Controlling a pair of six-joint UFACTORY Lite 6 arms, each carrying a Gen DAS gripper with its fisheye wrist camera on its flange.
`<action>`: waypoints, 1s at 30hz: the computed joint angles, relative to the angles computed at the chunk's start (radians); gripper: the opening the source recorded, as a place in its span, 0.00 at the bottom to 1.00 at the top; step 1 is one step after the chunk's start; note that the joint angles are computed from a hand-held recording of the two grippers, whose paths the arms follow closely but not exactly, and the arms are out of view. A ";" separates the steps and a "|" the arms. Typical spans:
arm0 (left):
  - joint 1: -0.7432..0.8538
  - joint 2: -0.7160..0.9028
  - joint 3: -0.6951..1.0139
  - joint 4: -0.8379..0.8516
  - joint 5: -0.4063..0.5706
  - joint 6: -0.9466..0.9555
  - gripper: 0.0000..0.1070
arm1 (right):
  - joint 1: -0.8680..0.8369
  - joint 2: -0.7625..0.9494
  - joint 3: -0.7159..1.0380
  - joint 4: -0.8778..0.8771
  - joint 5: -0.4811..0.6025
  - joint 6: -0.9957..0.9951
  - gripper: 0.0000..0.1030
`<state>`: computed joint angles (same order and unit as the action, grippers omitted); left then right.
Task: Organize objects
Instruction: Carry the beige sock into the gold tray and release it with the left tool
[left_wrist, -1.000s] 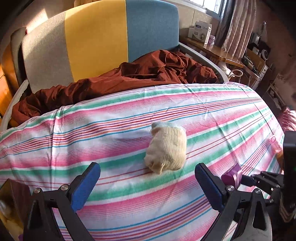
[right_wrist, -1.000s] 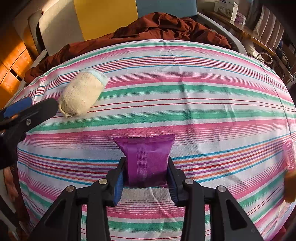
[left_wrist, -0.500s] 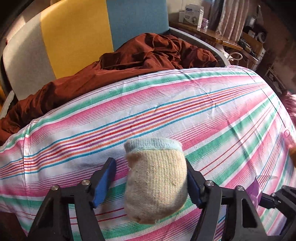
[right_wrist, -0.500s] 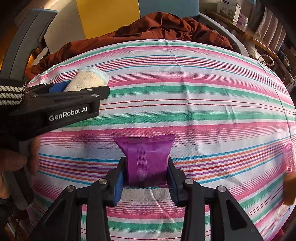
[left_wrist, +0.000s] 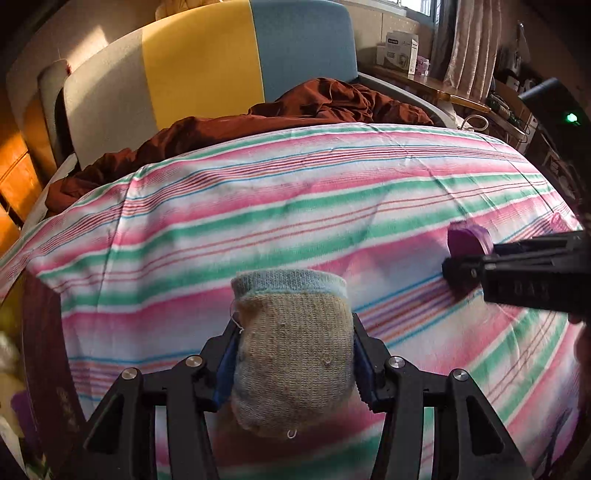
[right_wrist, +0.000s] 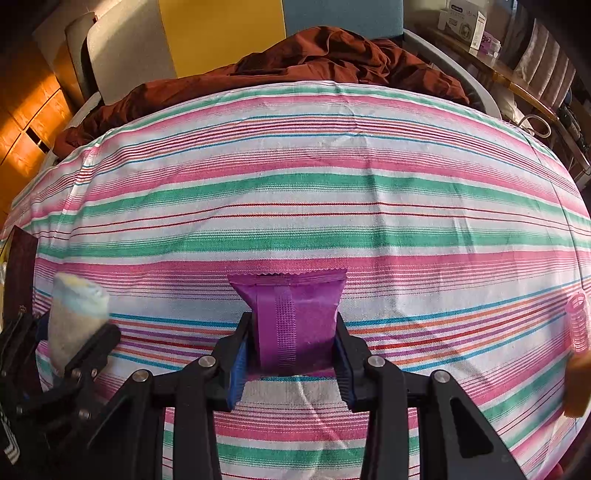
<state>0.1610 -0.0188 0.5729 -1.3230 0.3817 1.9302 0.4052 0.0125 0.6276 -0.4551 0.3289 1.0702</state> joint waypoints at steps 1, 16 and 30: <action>0.051 -0.043 -0.047 0.004 0.027 0.030 0.50 | 0.004 0.000 -0.001 -0.013 0.002 0.010 0.38; 0.328 -0.126 -0.218 -0.097 0.224 0.352 0.51 | 0.111 0.021 -0.011 -0.267 0.044 0.296 0.38; 0.362 -0.114 -0.220 -0.109 0.260 0.391 0.52 | 0.225 0.045 0.024 -0.330 0.097 0.419 0.35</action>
